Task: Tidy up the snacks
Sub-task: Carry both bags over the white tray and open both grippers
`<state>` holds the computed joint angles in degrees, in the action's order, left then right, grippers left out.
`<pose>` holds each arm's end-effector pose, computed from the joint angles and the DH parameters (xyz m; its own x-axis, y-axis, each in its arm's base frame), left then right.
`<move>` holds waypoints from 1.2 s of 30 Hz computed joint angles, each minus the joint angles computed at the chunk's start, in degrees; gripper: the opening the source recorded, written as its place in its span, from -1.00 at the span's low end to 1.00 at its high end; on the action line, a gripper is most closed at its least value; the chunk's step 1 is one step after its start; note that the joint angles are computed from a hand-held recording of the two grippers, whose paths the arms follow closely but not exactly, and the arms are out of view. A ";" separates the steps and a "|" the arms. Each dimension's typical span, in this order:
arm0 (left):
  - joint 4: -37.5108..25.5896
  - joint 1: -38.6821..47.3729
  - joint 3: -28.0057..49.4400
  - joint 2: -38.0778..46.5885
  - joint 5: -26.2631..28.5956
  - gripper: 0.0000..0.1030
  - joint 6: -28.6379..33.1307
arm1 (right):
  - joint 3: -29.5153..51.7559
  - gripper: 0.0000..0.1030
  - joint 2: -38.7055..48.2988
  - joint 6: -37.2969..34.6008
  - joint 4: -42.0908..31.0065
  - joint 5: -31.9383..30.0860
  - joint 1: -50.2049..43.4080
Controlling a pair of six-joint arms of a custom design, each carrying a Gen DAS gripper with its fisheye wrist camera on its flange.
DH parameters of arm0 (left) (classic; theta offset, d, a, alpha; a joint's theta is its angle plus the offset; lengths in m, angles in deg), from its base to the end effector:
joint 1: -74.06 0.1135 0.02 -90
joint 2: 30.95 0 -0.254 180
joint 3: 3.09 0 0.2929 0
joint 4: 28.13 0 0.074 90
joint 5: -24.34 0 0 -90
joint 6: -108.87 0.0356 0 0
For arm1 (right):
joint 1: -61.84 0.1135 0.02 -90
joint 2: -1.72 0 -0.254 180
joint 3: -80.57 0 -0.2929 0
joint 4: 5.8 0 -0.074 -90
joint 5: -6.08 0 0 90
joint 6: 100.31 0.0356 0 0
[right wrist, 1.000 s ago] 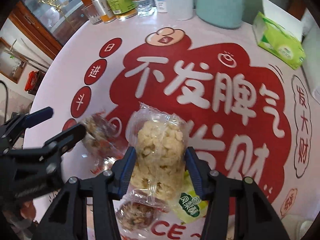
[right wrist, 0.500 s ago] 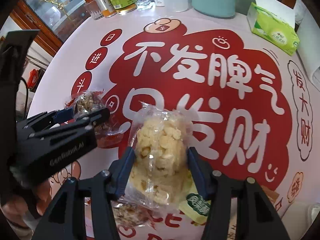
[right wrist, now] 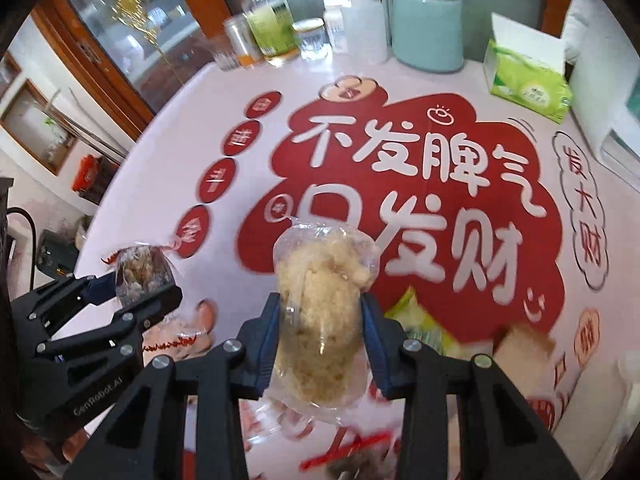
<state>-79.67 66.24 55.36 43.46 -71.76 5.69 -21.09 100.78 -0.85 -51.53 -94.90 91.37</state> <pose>0.2732 -0.0337 0.1765 -0.9128 -0.1035 -0.3950 -0.1162 0.9932 0.0083 0.3251 0.1920 0.1608 -0.8772 -0.3115 -0.3654 -0.4115 0.8798 0.2379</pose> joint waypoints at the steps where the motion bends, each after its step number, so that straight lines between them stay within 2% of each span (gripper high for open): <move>1: -1.84 -1.37 -0.81 -3.05 -0.62 -0.18 -0.65 | -2.79 -0.25 -3.75 0.11 0.17 -0.21 0.22; 5: -9.18 -6.79 -2.51 -13.02 -0.77 -0.18 -4.58 | -11.73 -0.26 -18.46 1.30 -1.34 -0.07 2.18; 9: -16.84 -16.74 -1.48 -20.75 -3.34 -0.18 -11.56 | -18.40 -0.26 -34.11 2.54 -7.40 -0.40 2.72; 12: -19.26 -24.91 0.51 -21.62 -5.89 -0.18 -16.70 | -21.11 -0.26 -43.72 3.07 -12.85 -0.61 1.52; 16: -20.05 -36.90 5.01 -17.98 -10.24 -0.18 -23.49 | -22.70 -0.26 -55.70 1.81 -21.67 -0.06 -2.70; 20: -18.48 -46.15 11.20 -10.96 -12.98 -0.18 -27.09 | -22.33 -0.26 -64.25 -3.62 -30.45 -2.82 -13.01; 23: -16.82 -51.31 16.14 -4.94 -14.25 -0.17 -28.29 | -21.64 -0.26 -68.45 -12.02 -36.59 -7.30 -25.69; 25: -16.15 -54.02 19.74 -0.88 -14.82 -0.17 -28.66 | -20.93 -0.26 -69.76 -20.85 -41.10 -12.15 -37.93; 30: -14.75 -58.12 28.87 9.45 -15.54 -0.17 -28.83 | -18.07 -0.26 -64.57 -47.77 -51.85 -23.81 -70.12; 33: -14.31 -59.25 33.67 14.79 -15.38 -0.17 -28.74 | -17.03 -0.26 -59.91 -58.45 -54.46 -25.91 -82.08; 36: -13.74 -59.43 37.82 19.49 -15.01 -0.17 -27.95 | -16.49 -0.26 -55.50 -63.81 -54.30 -25.88 -89.04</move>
